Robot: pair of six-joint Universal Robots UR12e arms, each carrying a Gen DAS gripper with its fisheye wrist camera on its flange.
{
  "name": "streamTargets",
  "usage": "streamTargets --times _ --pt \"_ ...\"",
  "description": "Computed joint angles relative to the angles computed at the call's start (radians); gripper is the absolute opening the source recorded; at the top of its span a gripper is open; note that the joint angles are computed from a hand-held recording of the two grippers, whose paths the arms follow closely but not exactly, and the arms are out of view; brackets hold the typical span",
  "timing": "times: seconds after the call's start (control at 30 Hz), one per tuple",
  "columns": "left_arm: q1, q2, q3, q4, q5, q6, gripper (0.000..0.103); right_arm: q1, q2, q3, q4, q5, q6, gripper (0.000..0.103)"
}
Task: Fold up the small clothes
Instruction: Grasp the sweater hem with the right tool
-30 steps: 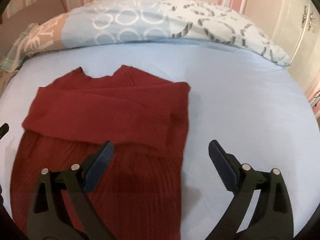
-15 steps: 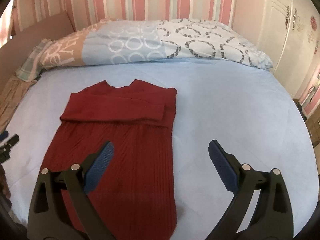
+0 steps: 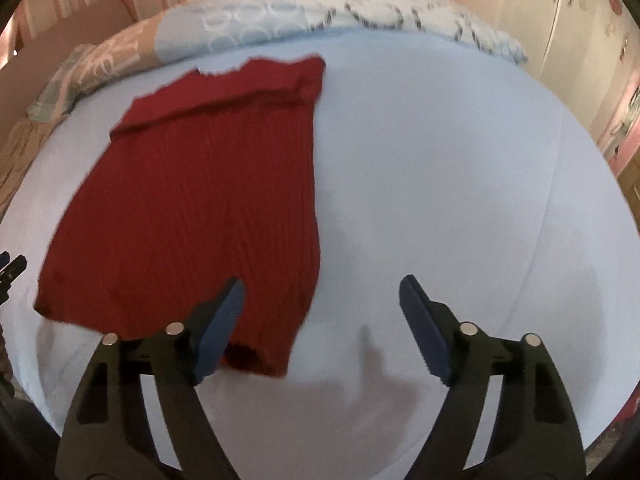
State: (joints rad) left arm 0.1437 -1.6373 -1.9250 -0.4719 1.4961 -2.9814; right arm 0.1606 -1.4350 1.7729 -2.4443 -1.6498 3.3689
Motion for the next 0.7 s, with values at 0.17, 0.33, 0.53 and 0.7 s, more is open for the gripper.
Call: streamTargets --times 0.17,0.33,0.53,0.7 --pt "0.002 0.014 -0.036 0.007 -0.003 -0.002 0.096 0.002 0.007 0.026 -0.032 -0.015 0.061 0.072" --pt "-0.002 0.007 -0.041 -0.011 -0.01 -0.02 0.096 0.005 0.03 0.015 -0.006 0.037 0.039 0.072" --pt "-0.01 -0.004 -0.038 -0.008 -0.014 -0.015 0.096 0.011 0.047 0.014 0.001 0.062 0.036 0.038" --pt "-0.009 -0.008 -0.039 -0.016 -0.011 -0.029 0.096 0.01 0.037 0.031 -0.025 0.09 0.012 0.02"
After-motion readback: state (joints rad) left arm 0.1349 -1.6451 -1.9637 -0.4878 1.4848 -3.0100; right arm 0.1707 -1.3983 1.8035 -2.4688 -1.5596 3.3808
